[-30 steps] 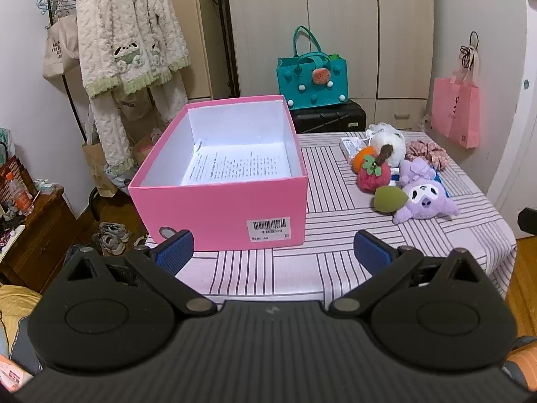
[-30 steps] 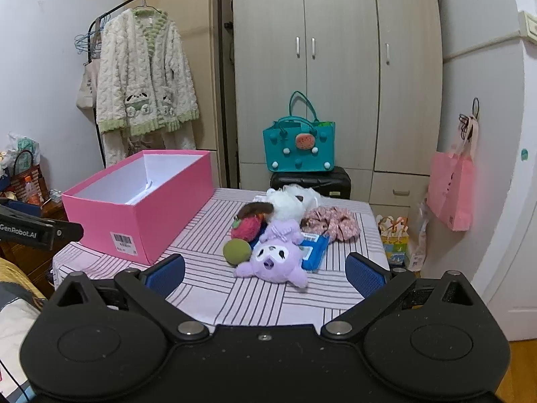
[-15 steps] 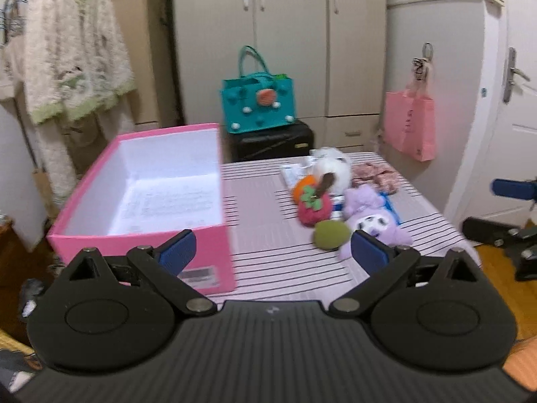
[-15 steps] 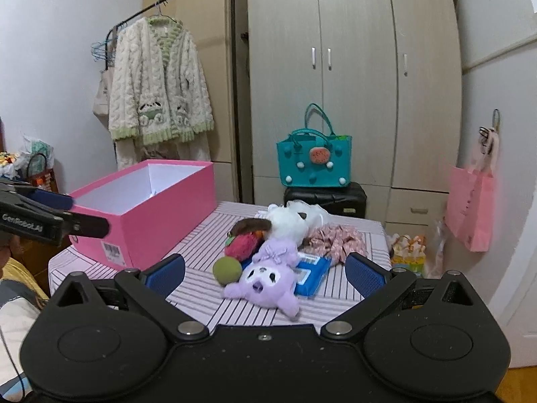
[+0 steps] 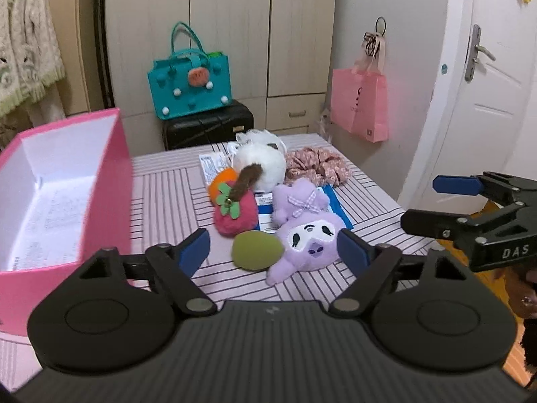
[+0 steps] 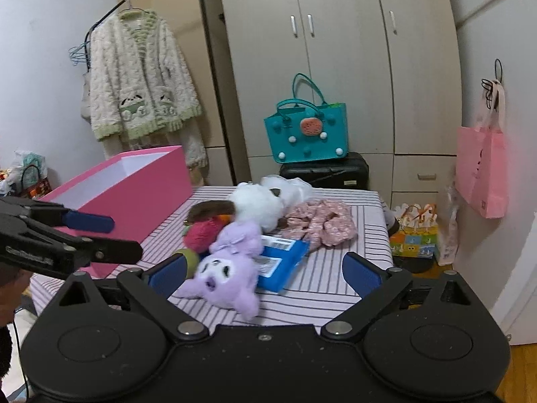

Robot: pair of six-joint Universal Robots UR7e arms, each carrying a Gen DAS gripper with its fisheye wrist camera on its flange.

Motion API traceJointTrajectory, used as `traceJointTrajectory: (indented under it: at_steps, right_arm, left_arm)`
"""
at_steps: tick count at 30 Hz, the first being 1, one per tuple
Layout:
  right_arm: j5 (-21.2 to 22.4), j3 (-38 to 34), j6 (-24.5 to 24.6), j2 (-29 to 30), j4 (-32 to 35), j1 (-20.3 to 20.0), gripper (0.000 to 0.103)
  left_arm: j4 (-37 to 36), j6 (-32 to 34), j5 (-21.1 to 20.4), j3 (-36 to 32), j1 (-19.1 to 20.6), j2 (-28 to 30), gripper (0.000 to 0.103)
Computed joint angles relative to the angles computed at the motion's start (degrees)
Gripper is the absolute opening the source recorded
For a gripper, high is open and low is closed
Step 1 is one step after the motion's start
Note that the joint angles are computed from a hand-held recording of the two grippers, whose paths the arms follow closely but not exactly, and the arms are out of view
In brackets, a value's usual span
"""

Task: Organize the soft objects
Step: 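Grasp the green sponge with the left gripper while the right gripper grasps the pink scrunchie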

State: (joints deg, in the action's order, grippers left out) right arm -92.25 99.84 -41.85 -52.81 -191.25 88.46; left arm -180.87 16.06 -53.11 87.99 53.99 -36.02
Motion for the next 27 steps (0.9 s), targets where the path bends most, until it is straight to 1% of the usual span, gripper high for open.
traceJointTrajectory:
  at_steps: [2, 5, 7, 10, 14, 18, 19, 21, 24, 27]
  right_arm:
    - [-0.3, -0.92, -0.1, 0.72, -0.12, -0.33, 0.1]
    - [-1.81, -2.89, -1.52, 2.24, 0.1, -0.5, 0.099]
    - [-2.16, -4.36, -2.53, 3.08, 0.63, -0.68, 0.099]
    - [-1.29, -7.74, -1.95, 4.18, 4.13, -1.2, 0.093]
    - [-0.14, -12.56, -0.16, 5.92, 9.06, -1.59, 0.085]
    - [-1.21, -17.43, -2.22, 8.75, 10.43, -1.31, 0.071]
    - [-1.61, -18.72, -2.77, 9.61, 10.25, -1.22, 0.07]
    - [-2.35, -21.52, -3.56, 11.22, 10.98, -1.06, 0.066]
    - [-3.55, -26.05, -4.1, 13.53, 13.61, -0.94, 0.066]
    - [-5.02, -30.17, -5.05, 16.11, 14.12, -0.87, 0.066]
  left_arm:
    - [2.15, -1.37, 0.09, -2.28, 0.77, 1.45, 0.076]
    - [5.91, -3.59, -0.48, -5.1, 2.06, 2.91, 0.069]
    - [6.79, -4.13, -0.26, -6.3, 2.63, 3.76, 0.064]
    - [6.65, -4.19, 0.28, -7.4, 3.27, 4.95, 0.062]
    - [7.7, -5.88, -1.77, -8.43, 4.44, 5.35, 0.059]
    - [7.36, -5.3, -2.68, -9.24, 5.03, 5.85, 0.052]
    - [7.61, -5.31, -3.39, -9.31, 5.21, 5.79, 0.05]
    - [8.15, -5.73, -4.05, -9.54, 5.42, 5.82, 0.05]
    - [8.96, -6.36, -5.04, -10.0, 5.78, 5.82, 0.05]
    - [9.94, -7.43, -6.32, -10.73, 6.29, 5.99, 0.052]
